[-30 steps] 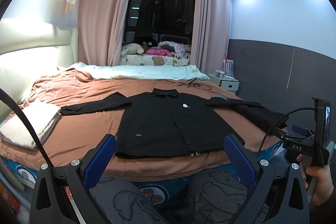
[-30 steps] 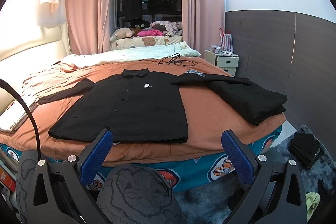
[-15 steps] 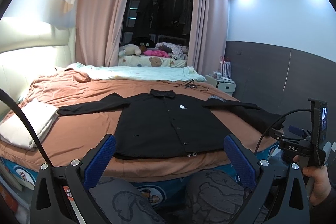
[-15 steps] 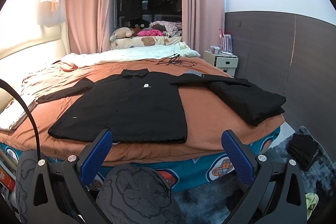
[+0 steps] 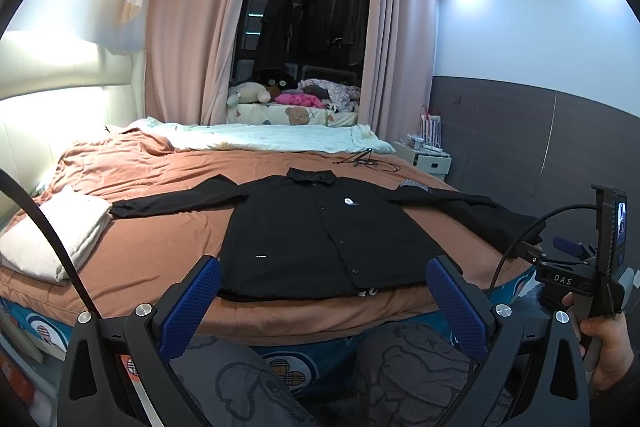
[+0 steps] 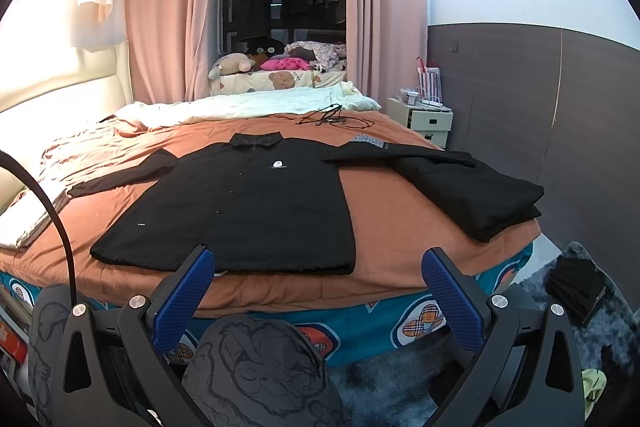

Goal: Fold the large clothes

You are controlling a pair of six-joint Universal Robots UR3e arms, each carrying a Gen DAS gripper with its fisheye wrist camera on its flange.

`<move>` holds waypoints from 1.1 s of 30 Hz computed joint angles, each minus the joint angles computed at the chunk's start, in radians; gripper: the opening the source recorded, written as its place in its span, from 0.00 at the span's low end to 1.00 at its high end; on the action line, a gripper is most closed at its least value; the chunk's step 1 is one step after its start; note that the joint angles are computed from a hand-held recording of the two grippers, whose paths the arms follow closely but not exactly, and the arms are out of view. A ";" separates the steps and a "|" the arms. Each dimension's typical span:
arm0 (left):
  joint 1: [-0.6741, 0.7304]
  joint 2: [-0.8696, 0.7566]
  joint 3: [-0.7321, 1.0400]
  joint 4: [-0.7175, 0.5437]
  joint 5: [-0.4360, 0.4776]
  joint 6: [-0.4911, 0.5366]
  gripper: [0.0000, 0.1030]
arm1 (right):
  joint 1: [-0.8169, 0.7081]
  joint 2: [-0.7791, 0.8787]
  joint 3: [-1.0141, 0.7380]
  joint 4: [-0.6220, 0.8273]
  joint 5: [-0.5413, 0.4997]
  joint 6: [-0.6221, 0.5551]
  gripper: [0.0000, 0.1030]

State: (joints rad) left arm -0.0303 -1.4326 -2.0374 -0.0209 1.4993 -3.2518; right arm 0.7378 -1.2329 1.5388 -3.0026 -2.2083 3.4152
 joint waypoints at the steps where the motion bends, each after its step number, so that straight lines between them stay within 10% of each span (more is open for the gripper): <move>1: 0.002 0.000 -0.001 0.000 -0.003 -0.002 1.00 | -0.001 -0.001 0.002 0.000 0.000 0.000 1.00; 33: 0.061 0.008 -0.017 0.036 -0.036 -0.027 1.00 | -0.030 -0.009 -0.018 -0.004 0.048 -0.019 1.00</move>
